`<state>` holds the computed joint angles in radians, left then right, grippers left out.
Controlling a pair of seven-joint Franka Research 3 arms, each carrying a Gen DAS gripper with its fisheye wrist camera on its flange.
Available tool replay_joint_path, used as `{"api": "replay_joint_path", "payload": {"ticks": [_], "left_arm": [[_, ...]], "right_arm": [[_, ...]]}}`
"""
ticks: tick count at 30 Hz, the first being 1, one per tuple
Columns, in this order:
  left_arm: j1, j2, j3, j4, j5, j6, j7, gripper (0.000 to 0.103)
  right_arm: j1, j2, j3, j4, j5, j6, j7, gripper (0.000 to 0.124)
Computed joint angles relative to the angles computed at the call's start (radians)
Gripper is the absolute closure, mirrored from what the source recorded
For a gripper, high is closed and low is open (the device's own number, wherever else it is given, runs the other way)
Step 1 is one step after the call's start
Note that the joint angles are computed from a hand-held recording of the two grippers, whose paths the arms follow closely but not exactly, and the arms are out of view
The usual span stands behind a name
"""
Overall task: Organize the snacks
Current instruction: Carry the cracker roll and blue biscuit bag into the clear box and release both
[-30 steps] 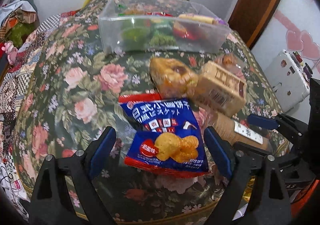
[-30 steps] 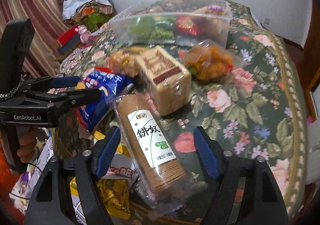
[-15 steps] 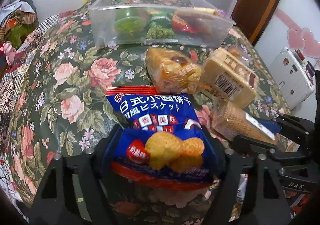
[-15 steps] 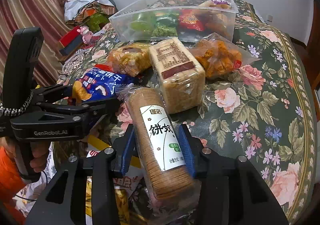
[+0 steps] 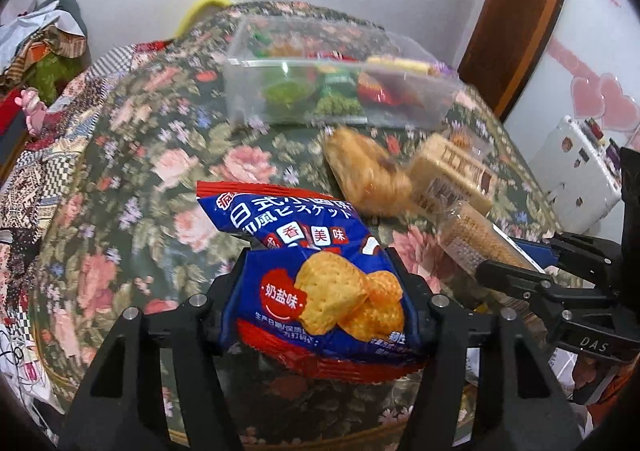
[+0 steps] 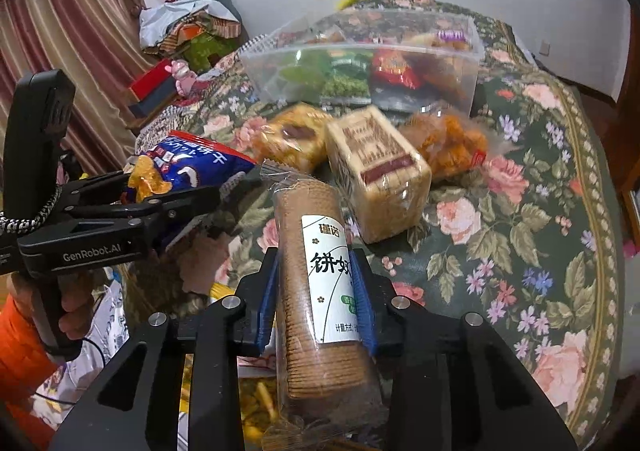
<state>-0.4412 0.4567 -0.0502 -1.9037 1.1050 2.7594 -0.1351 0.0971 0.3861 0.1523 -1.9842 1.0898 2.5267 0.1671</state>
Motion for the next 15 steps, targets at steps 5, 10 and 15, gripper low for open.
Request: {"api": "replay_joint_path", "payload": {"ticks": [5,10,15], "left_arm": [[-0.017,-0.062,0.009,-0.029,0.095,-0.031,-0.089,0.041],[0.006,-0.090,-0.016,-0.022,0.164,-0.057,-0.135,0.041],[0.028,-0.095,-0.030,0.003,0.214,-0.063,-0.155,0.041]], "right_arm": [[-0.014,-0.035,0.007,-0.010,0.074,-0.001,-0.056,0.092],[-0.009,-0.066,0.000,-0.010,0.152,0.005,-0.111,0.092],[0.001,-0.078,-0.008,0.020,0.223,0.018,-0.159,0.092]]}}
